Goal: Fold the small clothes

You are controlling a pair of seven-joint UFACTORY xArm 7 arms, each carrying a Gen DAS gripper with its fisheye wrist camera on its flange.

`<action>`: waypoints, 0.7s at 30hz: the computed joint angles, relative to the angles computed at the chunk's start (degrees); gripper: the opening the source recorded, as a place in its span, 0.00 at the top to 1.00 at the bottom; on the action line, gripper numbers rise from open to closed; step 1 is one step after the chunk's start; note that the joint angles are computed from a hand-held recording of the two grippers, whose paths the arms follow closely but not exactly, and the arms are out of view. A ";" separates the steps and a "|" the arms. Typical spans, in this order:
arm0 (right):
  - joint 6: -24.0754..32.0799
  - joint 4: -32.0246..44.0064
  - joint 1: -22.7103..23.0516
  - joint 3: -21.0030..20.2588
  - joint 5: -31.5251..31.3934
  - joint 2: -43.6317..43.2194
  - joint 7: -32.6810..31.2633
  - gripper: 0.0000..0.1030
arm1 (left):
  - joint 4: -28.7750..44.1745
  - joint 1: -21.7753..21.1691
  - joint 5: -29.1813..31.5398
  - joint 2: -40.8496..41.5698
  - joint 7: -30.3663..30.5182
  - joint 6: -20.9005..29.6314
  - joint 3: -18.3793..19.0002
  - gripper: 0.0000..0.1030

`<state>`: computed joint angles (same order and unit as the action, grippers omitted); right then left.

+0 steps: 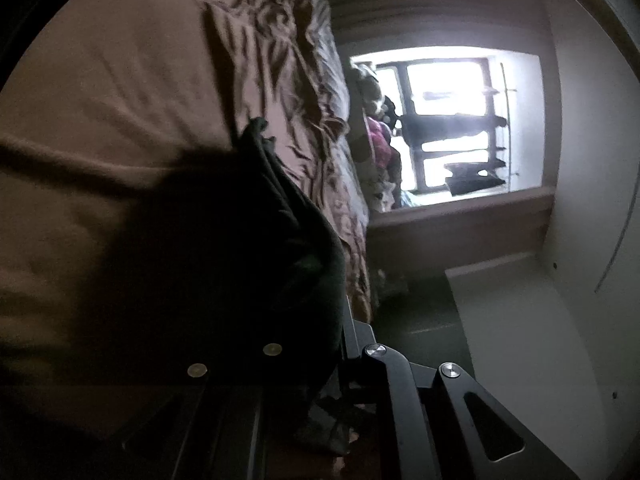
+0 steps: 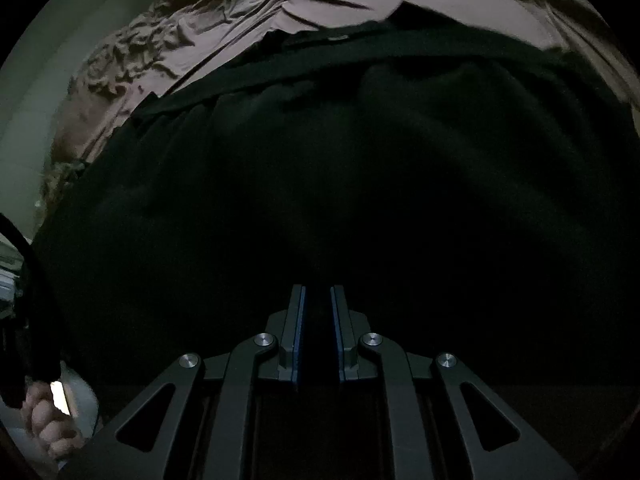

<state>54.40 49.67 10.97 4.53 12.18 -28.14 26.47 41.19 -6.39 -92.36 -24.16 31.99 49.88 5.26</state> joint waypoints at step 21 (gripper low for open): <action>-3.43 -15.23 3.47 -1.17 5.66 -19.42 5.37 0.91 | 15.56 -4.94 0.57 7.16 -0.71 2.41 -3.89 0.90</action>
<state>50.97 34.44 14.44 3.35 17.85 -47.56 31.84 56.76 -11.33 -91.80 -17.00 31.28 52.29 1.38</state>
